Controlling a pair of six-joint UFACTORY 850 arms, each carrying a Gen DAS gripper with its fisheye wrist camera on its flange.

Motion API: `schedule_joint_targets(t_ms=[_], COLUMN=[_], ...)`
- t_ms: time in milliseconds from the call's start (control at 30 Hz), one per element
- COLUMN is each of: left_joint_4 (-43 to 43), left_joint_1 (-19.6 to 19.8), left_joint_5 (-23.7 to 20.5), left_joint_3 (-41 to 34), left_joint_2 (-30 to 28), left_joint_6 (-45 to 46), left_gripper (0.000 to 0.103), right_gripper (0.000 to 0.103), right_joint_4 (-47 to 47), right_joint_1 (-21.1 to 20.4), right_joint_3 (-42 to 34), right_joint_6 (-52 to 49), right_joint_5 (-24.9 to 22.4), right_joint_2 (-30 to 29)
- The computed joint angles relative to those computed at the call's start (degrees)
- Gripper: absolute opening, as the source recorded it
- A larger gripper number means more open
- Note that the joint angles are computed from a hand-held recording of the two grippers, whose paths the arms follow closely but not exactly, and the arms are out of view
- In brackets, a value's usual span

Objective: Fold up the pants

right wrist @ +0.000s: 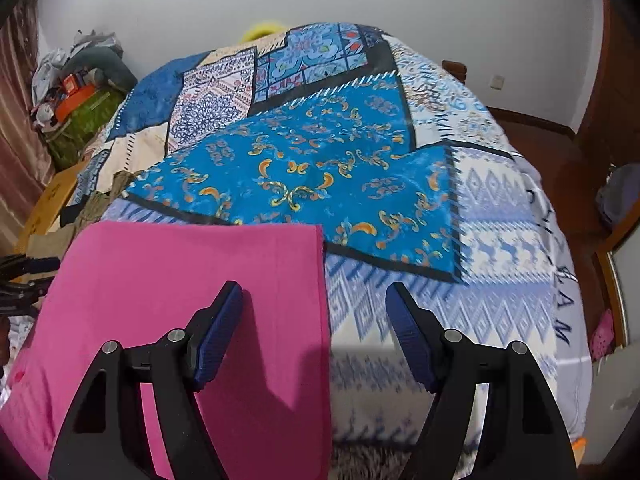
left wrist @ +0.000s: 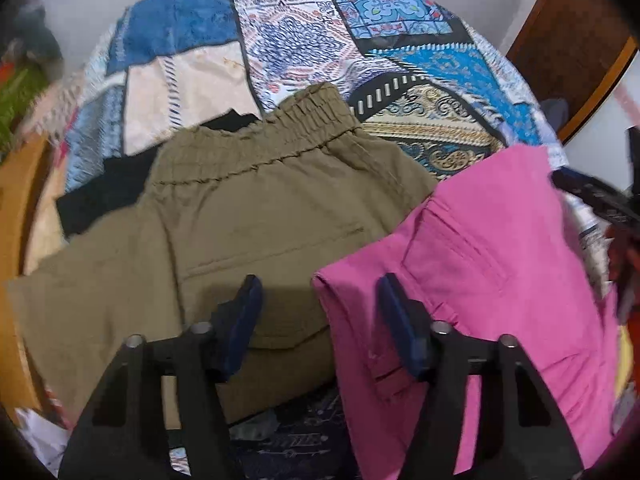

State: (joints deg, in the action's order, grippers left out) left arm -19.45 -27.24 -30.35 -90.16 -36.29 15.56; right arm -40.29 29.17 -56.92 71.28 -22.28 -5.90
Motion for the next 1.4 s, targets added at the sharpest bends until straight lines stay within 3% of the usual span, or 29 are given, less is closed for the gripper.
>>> schedule_joint_targets(t_ms=[100, 267, 367, 433, 467, 633, 833, 1100, 1267, 1400], left_joint_4=[-6.90, -2.94, 3.02, 5.63, 7.21, 13.46, 17.13, 21.61, 22.99, 19.37], left_joint_1=[0.57, -0.60, -1.45, -1.76, -1.95, -2.52, -2.83, -4.28, -5.01, -4.98], left_joint_5=[-1.66, -0.66, 0.73, 1.49, 1.96, 4.72, 7.82, 11.84, 12.04, 12.28], left_joint_3=[-0.11, -0.01, 0.35, 0.65, 0.95, 3.25, 4.90, 7.76, 11.23, 14.94], left_joint_2=[-0.17, 0.29, 0.84, 1.21, 1.56, 4.59, 9.92, 18.02, 21.97, 24.86], left_joint_6=[5.47, 2.32, -2.35, -4.50, -5.88, -11.53, -14.59, -18.91, -19.61, -16.31], left_gripper=[0.031, 0.025, 0.015, 0.010, 0.009, 0.005, 0.005, 0.005, 0.005, 0.003], right_gripper=[0.061, 0.055, 0.035, 0.009, 0.005, 0.003, 0.003, 0.003, 0.003, 0.003], right_joint_4=[2.13, -0.49, -4.18, -5.29, -3.78, -8.00, -15.67, -26.80, -28.00, -27.14], right_joint_1=[-0.93, -1.39, -1.00, -0.37, -0.10, 2.32, 3.64, 8.21, 11.40, 14.64], right_joint_3=[-0.74, -1.48, -2.12, -3.33, -3.96, -6.07, -5.84, -8.19, -6.11, -2.50], right_joint_6=[-1.98, 1.51, 4.88, 4.90, 2.28, 3.47, 10.29, 19.41, 21.89, 23.96], right_joint_5=[2.01, 4.10, 4.19, 2.36, 2.16, -3.61, -6.44, -13.82, -16.21, -17.69], right_joint_2=[-1.28, -2.52, -3.18, -4.01, -4.31, -4.44, 0.92, 7.21, 11.23, 14.29])
